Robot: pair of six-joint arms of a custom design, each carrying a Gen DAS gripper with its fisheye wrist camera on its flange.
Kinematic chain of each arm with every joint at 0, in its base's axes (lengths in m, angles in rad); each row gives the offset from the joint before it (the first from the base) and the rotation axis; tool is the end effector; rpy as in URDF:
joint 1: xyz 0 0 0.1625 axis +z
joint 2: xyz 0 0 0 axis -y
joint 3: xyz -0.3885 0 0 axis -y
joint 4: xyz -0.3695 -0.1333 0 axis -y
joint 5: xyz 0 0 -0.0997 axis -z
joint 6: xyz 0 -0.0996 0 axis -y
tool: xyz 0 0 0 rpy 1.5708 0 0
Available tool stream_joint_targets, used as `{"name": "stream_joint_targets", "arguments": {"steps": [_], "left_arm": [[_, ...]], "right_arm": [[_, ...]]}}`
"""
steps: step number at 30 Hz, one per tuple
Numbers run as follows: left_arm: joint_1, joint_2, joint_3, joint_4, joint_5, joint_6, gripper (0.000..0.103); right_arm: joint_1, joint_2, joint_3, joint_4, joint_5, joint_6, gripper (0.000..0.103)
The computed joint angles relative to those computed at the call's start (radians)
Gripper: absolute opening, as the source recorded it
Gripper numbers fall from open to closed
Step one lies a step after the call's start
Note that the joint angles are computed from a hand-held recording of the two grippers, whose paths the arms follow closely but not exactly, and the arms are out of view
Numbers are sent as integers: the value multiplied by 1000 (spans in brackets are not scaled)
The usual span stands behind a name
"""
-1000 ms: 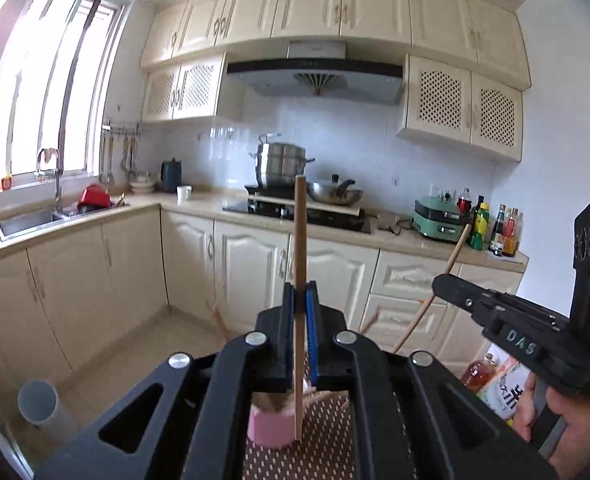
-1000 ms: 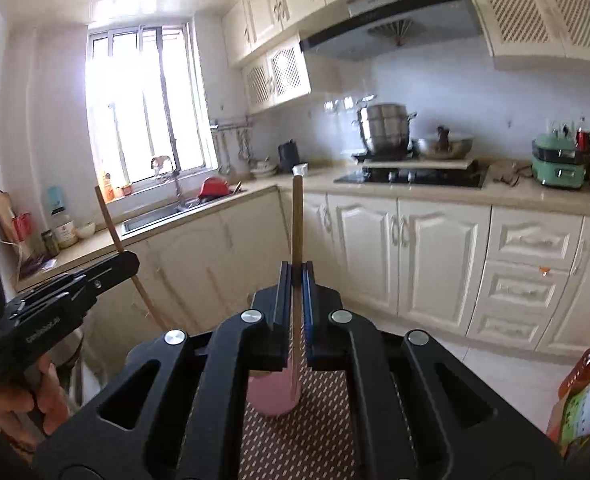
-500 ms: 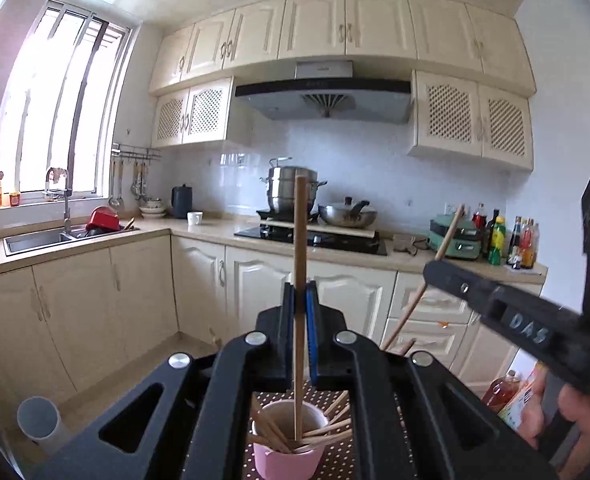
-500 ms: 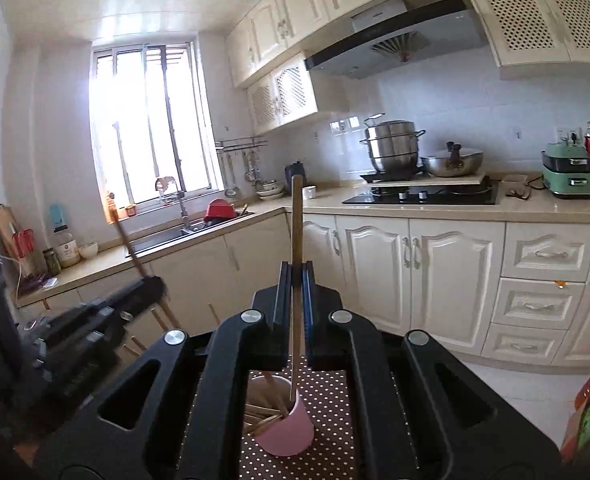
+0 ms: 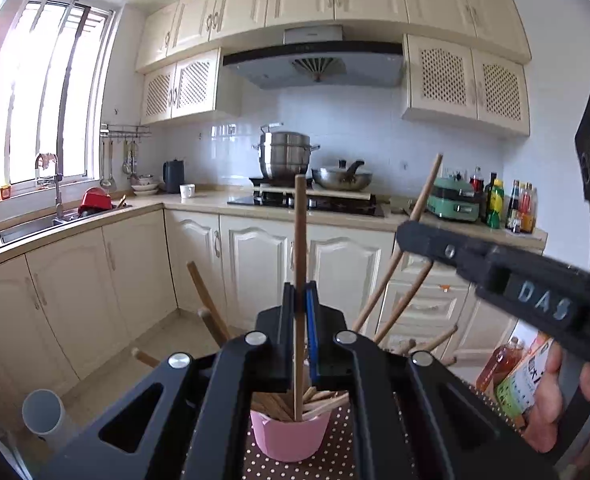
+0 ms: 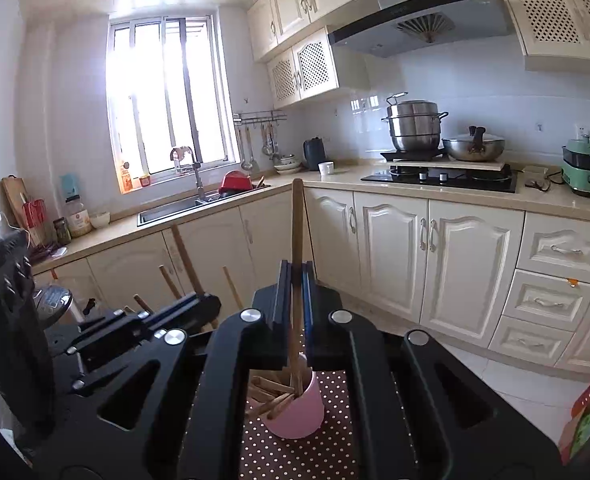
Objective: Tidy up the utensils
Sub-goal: 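Lower both chopsticks into the pink cup and open both grippers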
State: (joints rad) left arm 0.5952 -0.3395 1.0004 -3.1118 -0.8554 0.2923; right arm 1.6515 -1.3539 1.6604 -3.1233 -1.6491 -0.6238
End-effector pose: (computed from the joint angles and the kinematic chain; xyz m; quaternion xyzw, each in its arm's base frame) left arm -0.5341 -0.6015 0.0940 0.3818 0.7711 -0.4821 0.1648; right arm 0.1704 -0.5499 0.4932 0.2585 -0.7696 0.5531 0.1870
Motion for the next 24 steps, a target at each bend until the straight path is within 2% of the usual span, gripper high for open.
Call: {"name": "stream_joint_targets", "arguments": {"steps": [4, 8, 9, 10, 12, 17, 21, 24], "left_arm": [[7, 0, 6, 29, 13, -26, 6], [13, -18, 21, 47, -7, -64, 7], [14, -23, 26, 50, -11, -72, 10], [14, -29, 33, 46, -17, -73, 21], [11, -38, 52, 18, -15, -65, 32], [9, -56, 72, 9, -28, -86, 33], [13, -78, 87, 18, -47, -122, 39], [16, -95, 98, 37, -65, -151, 39]], "right_arm": [[9, 3, -5, 9, -14, -7, 6], [15, 6, -14, 28, -21, -5, 6], [16, 7, -17, 31, -25, -5, 6], [16, 7, -17, 31, -24, -5, 6], [15, 6, -21, 47, -16, 2, 6], [16, 7, -27, 61, -18, 8, 6], [17, 6, -33, 81, -21, 4, 7], [16, 1, -36, 97, -17, 22, 7]]}}
